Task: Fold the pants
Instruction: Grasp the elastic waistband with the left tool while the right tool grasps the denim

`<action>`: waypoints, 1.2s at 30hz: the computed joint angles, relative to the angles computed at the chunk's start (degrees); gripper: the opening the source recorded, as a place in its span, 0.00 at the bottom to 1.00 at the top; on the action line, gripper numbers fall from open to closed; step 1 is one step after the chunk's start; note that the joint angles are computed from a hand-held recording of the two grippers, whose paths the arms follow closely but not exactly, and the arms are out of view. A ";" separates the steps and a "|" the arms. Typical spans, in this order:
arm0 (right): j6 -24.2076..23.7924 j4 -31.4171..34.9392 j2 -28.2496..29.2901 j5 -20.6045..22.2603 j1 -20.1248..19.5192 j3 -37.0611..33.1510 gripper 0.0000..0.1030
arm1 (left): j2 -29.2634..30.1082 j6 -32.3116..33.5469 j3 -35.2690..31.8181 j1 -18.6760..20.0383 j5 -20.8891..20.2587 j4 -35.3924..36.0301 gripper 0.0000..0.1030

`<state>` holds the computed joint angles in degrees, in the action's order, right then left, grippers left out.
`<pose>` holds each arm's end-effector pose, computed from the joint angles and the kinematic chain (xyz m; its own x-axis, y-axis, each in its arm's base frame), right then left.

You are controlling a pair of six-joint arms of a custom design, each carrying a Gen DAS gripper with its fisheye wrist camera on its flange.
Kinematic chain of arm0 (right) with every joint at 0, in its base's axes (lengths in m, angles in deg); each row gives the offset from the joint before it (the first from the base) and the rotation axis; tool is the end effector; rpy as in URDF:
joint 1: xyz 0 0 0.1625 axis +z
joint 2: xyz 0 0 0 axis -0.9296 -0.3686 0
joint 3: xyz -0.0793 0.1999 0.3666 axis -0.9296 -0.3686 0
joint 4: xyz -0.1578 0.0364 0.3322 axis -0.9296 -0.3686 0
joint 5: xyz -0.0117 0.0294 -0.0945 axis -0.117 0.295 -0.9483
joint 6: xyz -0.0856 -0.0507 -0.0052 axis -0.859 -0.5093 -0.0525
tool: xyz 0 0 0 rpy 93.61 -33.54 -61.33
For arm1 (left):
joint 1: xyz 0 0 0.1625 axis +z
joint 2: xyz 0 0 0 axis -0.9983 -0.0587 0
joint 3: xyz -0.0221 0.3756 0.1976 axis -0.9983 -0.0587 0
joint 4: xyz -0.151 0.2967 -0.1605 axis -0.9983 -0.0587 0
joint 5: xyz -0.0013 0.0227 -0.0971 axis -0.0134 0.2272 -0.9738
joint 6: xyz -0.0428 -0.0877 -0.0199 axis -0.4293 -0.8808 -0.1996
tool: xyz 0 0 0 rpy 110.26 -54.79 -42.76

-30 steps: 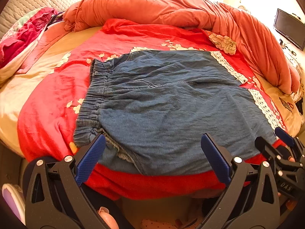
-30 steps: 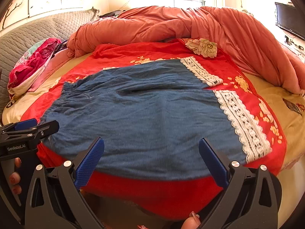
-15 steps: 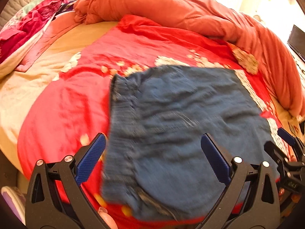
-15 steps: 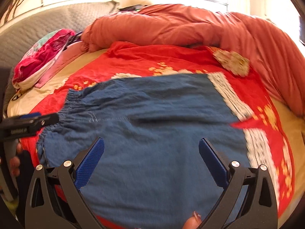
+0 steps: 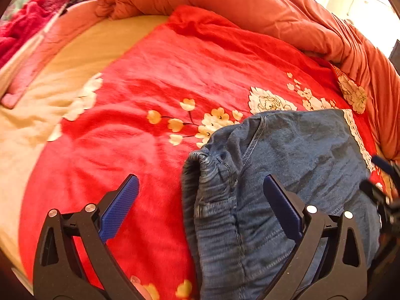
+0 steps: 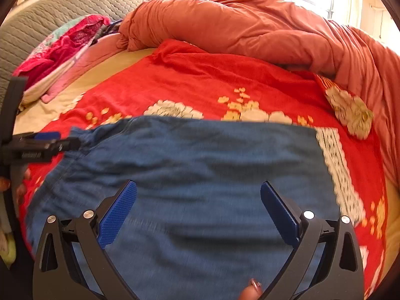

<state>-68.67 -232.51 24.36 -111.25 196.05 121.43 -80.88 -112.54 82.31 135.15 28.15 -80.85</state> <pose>0.4176 -0.4058 0.0249 -0.5590 -0.6218 0.5485 -0.7851 0.6098 -0.1086 -0.0149 -0.3440 0.3474 -0.7856 -0.3540 -0.5074 0.0975 0.7391 -0.6665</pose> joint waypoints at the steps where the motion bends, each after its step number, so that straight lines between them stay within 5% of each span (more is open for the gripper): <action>1: -1.03 -0.07 0.56 0.10 -0.16 -0.82 0.96 | 0.83 2.05 0.15 0.95 -0.09 -2.34 0.90; 9: -9.53 9.37 6.72 1.00 -1.30 -12.68 0.96 | 5.14 12.43 0.52 5.89 -0.85 -14.42 0.77; 17: -17.88 18.43 12.77 0.95 -2.54 -22.35 0.96 | 5.09 20.53 2.21 6.96 -4.68 -26.11 0.25; 31: -35.02 23.91 20.25 -1.32 -2.12 -32.06 0.94 | -0.50 25.70 8.11 -4.37 3.21 -29.61 0.21; 32: -35.35 23.43 20.28 -0.62 -2.23 -31.76 0.91 | -0.30 25.78 7.98 -4.27 3.35 -29.42 0.21; 34: -33.60 26.23 19.40 2.48 -3.05 -31.83 0.59 | -0.05 26.58 7.87 -3.95 2.90 -30.45 0.21; 36: -29.91 29.63 18.22 6.88 -3.88 -31.48 0.38 | 0.33 26.75 7.81 -3.66 3.01 -30.67 0.21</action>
<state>-98.58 -202.89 42.58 -104.37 192.17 89.94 -80.55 -85.79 90.12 131.49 31.16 -111.51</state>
